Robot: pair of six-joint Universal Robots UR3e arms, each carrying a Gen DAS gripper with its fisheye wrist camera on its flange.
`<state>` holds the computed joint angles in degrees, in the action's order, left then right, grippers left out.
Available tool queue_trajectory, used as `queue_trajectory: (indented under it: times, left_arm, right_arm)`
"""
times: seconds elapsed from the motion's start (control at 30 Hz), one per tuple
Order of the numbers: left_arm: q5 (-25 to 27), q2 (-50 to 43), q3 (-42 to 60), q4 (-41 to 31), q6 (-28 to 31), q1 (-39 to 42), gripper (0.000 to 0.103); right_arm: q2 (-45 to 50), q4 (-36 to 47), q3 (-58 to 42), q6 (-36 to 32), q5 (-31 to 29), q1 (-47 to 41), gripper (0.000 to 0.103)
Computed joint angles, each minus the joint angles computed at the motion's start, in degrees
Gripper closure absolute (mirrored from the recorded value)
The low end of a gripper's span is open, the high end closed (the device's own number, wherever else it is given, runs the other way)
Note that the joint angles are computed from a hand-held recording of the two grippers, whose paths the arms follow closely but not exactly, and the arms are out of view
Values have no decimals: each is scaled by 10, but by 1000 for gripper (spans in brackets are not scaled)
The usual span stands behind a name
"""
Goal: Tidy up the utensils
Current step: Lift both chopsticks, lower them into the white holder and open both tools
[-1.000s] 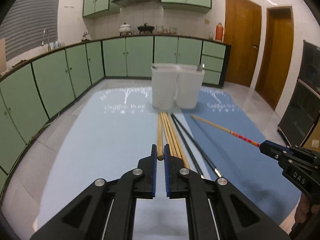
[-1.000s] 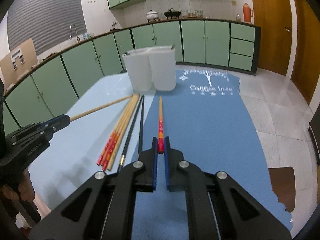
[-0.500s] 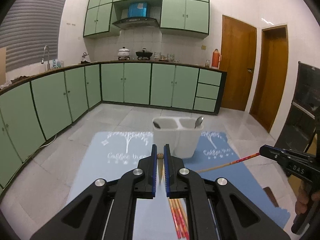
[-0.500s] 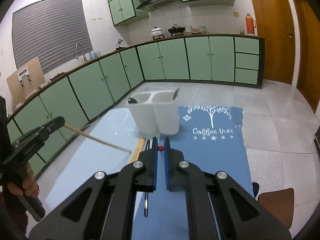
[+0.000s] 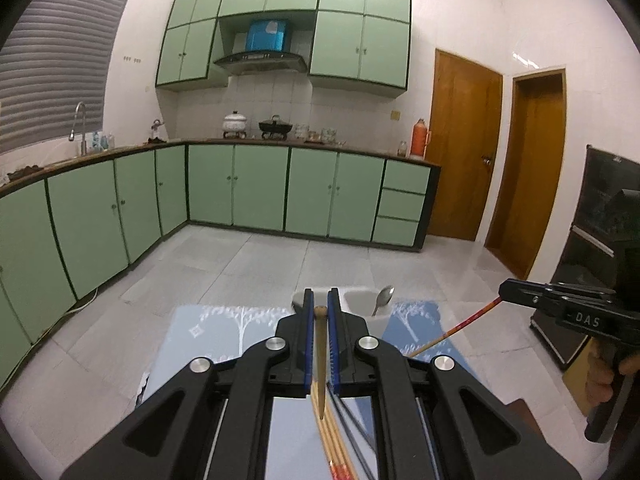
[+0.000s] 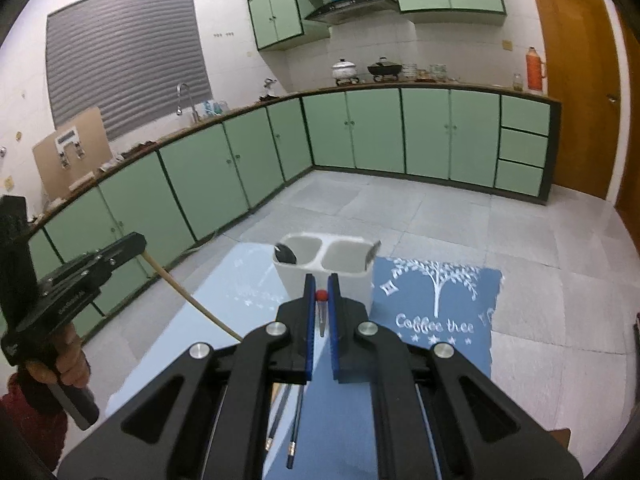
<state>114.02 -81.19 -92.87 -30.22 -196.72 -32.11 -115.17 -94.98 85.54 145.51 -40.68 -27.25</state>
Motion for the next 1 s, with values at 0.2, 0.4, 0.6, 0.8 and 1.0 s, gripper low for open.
queue_trajectory:
  times: [0.2,0.4,0.6,0.8,1.0]
  left_arm:
    - [-5,-43,103,13,45,12,96]
    - [-6,-150,265,20,91,26,96]
    - [-29,-243,361,6,101,55,96]
    - [-56,-299,356,27,95,93,96]
    - [-90,-325,344,16,73,120,96]
  right_arm:
    - [72,21,-132,19,43,-14,98]
    - [186,-110,-228,111,-41,70,98]
    - [278,-166,-272,142,-132,140,98]
    - [339,-204,-272,163,-182,182,98]
    - [371,-212,-266,163,-214,217,98]
